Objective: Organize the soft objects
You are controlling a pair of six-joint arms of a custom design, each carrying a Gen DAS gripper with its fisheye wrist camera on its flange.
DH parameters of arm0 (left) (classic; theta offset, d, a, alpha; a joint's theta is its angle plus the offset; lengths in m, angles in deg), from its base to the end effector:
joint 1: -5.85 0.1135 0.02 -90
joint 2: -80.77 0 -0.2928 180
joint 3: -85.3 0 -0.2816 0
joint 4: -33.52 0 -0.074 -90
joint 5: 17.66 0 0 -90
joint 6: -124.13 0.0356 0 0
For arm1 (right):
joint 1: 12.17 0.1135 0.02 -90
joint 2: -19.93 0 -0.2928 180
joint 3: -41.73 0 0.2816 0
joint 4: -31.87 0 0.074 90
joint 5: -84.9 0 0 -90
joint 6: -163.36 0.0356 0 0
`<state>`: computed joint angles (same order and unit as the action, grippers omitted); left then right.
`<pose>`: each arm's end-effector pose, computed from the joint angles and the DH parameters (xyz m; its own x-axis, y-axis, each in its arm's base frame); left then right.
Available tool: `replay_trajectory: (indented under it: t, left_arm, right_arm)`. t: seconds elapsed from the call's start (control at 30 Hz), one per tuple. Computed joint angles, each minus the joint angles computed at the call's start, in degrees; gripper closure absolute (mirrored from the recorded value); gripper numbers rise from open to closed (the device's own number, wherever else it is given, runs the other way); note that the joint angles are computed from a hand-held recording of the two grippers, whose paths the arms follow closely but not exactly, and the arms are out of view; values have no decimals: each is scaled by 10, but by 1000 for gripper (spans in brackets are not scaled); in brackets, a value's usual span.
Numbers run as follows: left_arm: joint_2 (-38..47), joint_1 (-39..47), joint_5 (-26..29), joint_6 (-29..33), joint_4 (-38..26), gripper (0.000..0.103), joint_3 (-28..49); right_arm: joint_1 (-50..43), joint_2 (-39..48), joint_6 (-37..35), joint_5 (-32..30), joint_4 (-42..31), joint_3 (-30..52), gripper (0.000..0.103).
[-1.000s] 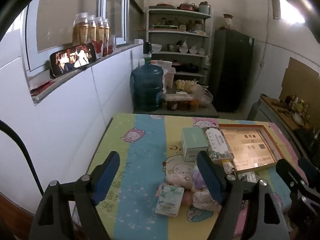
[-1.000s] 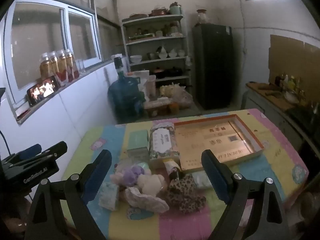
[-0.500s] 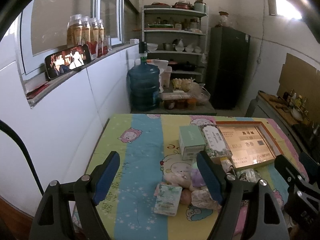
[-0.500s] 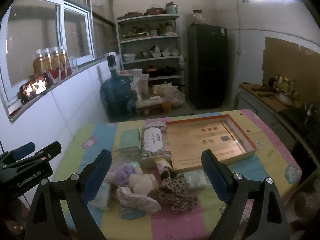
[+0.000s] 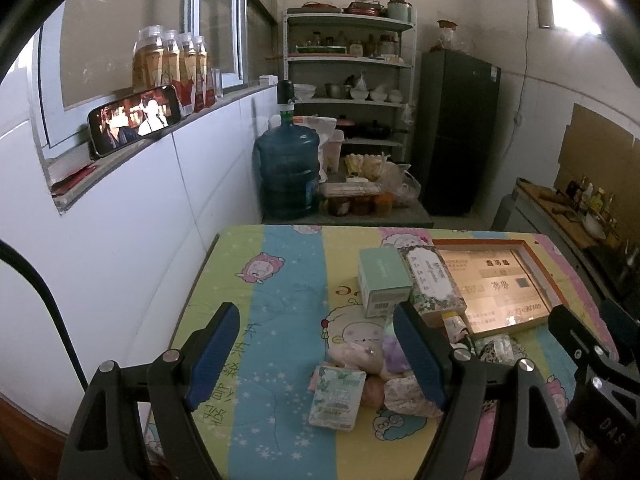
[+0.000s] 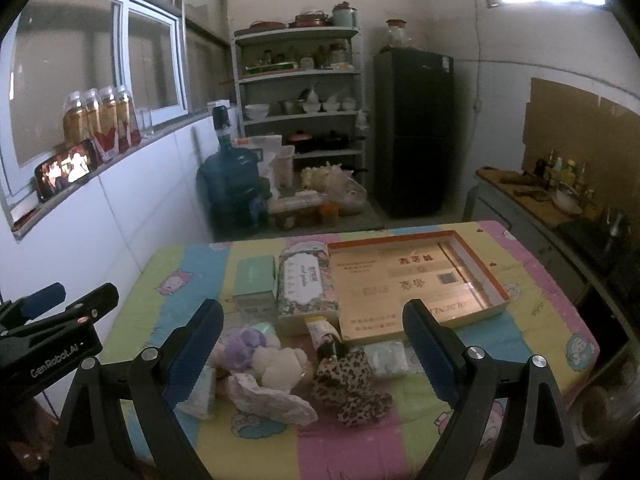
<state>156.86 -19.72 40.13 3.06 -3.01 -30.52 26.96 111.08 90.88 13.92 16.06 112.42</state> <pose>0.2736 -0.1099 0.2617 -0.6020 -0.1960 -0.7741 -0.3088 0.9511 -0.0008 0.2994 0.2286 0.2441 -0.5559 -0.0853 -0.8269 -0.2364 0.9699 0.0589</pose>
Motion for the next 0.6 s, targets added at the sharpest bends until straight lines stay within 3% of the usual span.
replay_trajectory:
  t: [0.6]
  left_arm:
    - [11, 9, 13, 1, 5, 24, 0]
  right_arm:
    - [-2, 6, -9, 1, -5, 7, 11]
